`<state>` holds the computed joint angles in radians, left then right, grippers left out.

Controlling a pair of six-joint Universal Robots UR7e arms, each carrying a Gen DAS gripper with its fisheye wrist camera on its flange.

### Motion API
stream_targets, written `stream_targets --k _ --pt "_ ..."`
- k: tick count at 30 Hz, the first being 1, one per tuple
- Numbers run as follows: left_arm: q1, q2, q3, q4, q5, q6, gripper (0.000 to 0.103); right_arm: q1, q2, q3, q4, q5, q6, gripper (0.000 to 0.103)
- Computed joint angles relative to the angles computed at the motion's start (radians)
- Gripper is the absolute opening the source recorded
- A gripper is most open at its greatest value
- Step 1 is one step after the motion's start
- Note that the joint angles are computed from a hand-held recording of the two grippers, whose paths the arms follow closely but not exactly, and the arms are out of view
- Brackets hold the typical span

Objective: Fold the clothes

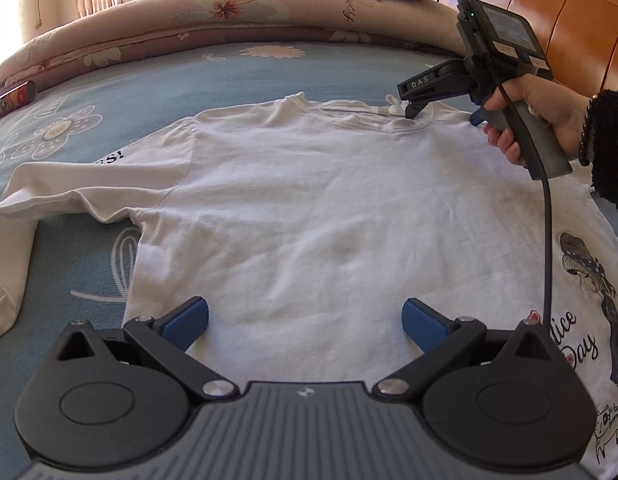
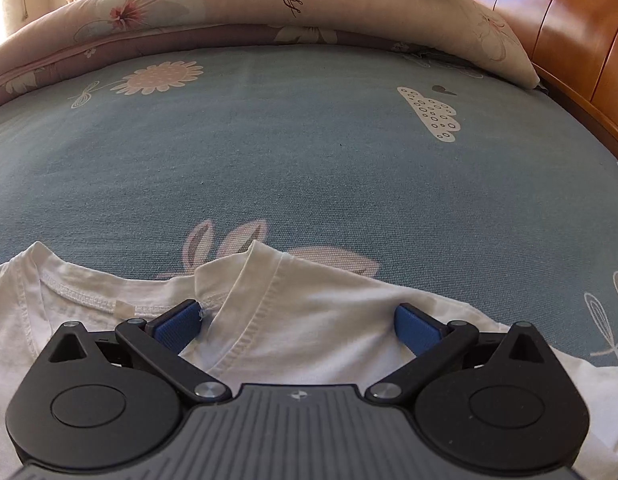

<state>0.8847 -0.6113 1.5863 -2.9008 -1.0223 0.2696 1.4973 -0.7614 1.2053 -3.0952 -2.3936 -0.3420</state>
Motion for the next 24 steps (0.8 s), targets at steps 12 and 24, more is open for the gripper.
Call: stream_targets --k 12,24 --pt "-0.004 0.008 0.007 -0.031 0.020 0.021 0.102 -0.013 -0.364 0.472 -0.178 0.273 0.038 0.103" --pt "-0.001 0.035 0.021 -0.174 -0.003 0.046 0.102 -0.270 -0.887 0.957 -0.351 0.247 0.236 0.082"
